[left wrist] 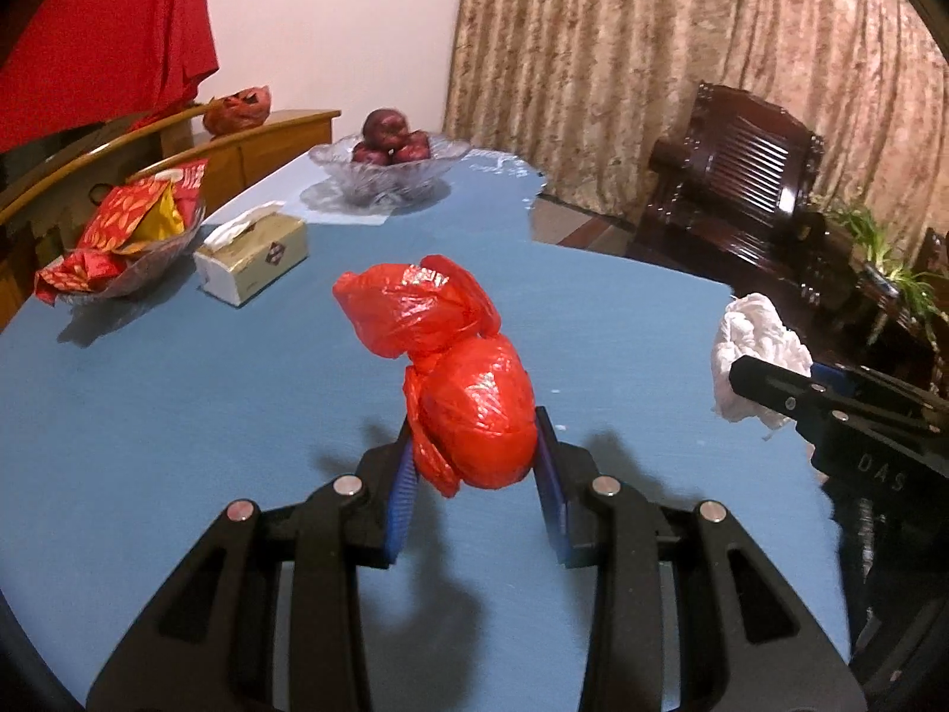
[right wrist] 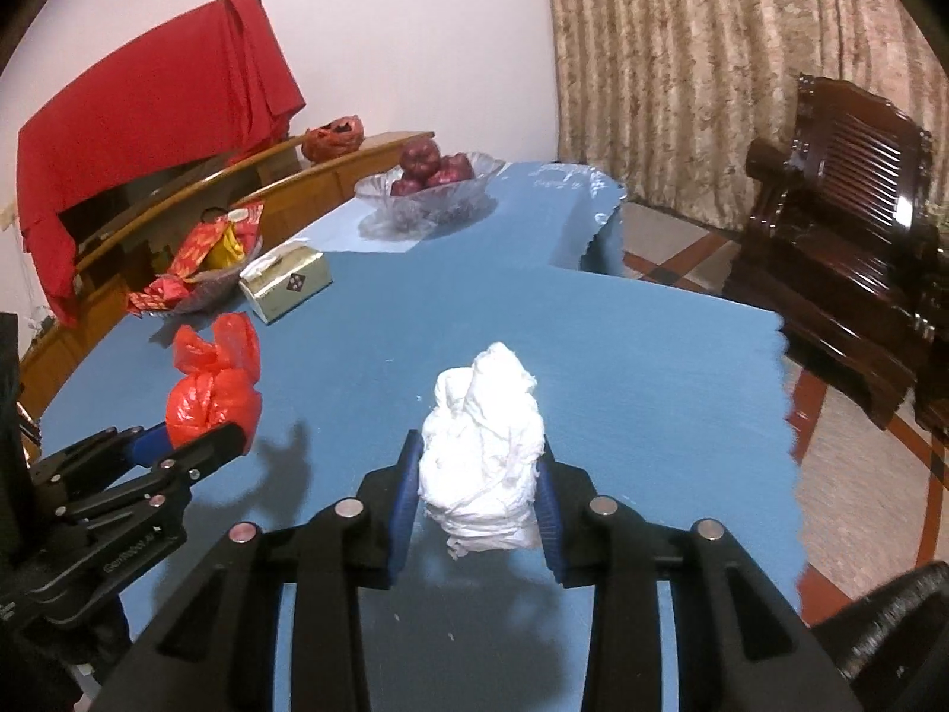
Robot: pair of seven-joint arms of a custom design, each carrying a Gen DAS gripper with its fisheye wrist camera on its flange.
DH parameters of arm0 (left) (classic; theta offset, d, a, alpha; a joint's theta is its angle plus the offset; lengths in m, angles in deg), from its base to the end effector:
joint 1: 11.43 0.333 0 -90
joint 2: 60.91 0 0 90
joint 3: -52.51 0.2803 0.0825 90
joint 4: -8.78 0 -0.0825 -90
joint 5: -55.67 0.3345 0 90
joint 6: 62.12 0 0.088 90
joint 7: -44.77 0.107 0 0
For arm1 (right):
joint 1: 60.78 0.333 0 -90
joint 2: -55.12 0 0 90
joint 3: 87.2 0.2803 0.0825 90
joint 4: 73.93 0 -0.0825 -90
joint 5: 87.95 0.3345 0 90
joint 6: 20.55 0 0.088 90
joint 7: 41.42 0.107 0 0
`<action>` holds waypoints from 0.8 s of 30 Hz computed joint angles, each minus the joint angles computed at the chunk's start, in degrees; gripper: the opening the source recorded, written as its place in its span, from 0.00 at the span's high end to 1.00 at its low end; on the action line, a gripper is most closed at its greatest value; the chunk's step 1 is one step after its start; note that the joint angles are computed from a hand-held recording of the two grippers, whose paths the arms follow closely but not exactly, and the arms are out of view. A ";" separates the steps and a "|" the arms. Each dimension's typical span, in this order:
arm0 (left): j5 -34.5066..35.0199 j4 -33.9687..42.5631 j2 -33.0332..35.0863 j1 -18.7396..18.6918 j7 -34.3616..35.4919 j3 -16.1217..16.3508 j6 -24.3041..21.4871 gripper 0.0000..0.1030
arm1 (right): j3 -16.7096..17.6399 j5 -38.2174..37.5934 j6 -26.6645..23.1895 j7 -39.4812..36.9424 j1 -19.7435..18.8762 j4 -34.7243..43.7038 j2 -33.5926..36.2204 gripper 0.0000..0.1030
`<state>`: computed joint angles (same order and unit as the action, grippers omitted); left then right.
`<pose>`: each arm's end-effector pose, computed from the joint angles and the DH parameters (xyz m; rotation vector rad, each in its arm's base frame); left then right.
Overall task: Collect trash
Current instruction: 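Carry the red bags and white tissue over the bin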
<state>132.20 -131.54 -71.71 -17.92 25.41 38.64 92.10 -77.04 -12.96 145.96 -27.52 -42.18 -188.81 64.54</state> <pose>0.4089 -0.1865 0.3909 -1.9830 1.3042 -0.7357 0.5222 0.2155 0.4181 -1.9760 1.0122 -0.3261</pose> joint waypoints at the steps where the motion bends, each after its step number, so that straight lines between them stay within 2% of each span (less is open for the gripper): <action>1: -0.67 0.15 -0.31 -0.45 0.42 -0.38 -0.37 0.67 | -0.04 0.89 -0.06 -0.80 -0.29 -0.83 -0.94 0.66; 9: -5.43 1.44 -2.79 -4.10 3.01 -3.71 -2.69 0.67 | -3.97 9.91 -1.97 -8.78 -0.81 -9.98 -11.47 0.66; 24: -7.38 8.43 -1.91 -11.14 6.01 -9.35 -9.06 0.67 | -11.32 13.48 -6.12 -14.37 -2.28 -24.38 -29.82 0.66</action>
